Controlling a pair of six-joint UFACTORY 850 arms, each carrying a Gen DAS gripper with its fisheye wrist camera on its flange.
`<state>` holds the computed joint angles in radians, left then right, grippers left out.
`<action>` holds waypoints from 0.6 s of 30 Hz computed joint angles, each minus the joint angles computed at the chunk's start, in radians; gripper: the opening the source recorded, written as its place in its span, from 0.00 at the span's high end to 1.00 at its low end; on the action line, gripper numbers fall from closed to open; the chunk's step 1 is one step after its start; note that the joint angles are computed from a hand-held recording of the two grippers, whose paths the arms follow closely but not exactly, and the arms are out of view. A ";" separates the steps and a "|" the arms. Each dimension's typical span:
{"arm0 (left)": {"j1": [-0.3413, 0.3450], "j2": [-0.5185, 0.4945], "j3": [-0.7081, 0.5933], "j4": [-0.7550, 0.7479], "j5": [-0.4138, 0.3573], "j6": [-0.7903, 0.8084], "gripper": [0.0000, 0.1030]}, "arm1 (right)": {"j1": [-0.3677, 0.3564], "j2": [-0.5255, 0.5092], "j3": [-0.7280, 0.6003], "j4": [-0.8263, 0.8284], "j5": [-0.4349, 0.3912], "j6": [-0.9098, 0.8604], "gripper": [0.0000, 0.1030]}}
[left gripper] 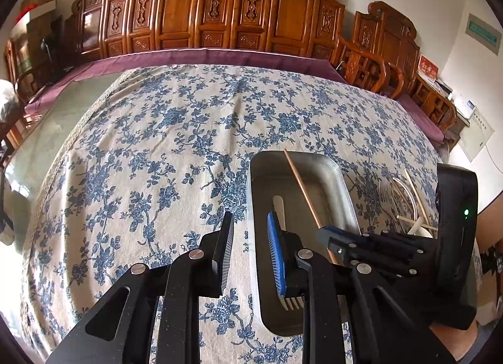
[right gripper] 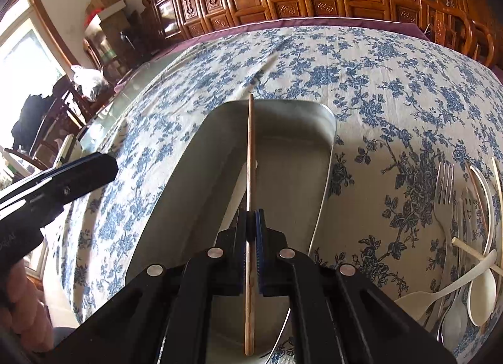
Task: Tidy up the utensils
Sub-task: 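Lower the fork into the metal tray and open left gripper while right carries chopstick there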
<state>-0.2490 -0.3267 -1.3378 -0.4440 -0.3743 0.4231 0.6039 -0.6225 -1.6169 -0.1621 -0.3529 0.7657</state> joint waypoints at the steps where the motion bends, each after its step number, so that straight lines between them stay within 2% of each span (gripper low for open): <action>1: 0.000 0.000 0.000 -0.003 0.000 0.001 0.80 | 0.002 -0.001 0.000 0.000 -0.002 -0.003 0.92; 5: -0.005 -0.001 0.000 -0.012 -0.001 0.011 0.79 | 0.007 0.012 0.016 -0.019 0.003 -0.008 0.92; 6: -0.006 -0.001 0.000 -0.015 0.000 0.015 0.78 | 0.006 0.023 0.028 -0.022 0.009 -0.009 0.89; 7: -0.008 0.001 0.002 -0.021 0.003 0.021 0.73 | 0.006 0.036 0.042 -0.035 0.016 0.000 0.87; 9: -0.011 0.005 0.007 -0.034 0.006 0.033 0.71 | 0.007 0.075 0.085 -0.097 0.035 0.041 0.87; 12: -0.023 0.011 0.015 -0.052 0.009 0.053 0.70 | 0.004 0.163 0.184 -0.237 0.069 0.160 0.86; 14: -0.035 0.017 0.022 -0.060 0.016 0.066 0.64 | -0.002 0.242 0.272 -0.380 0.082 0.284 0.86; 18: -0.068 0.029 0.038 -0.085 0.026 0.106 0.62 | -0.016 0.343 0.383 -0.596 0.039 0.460 0.83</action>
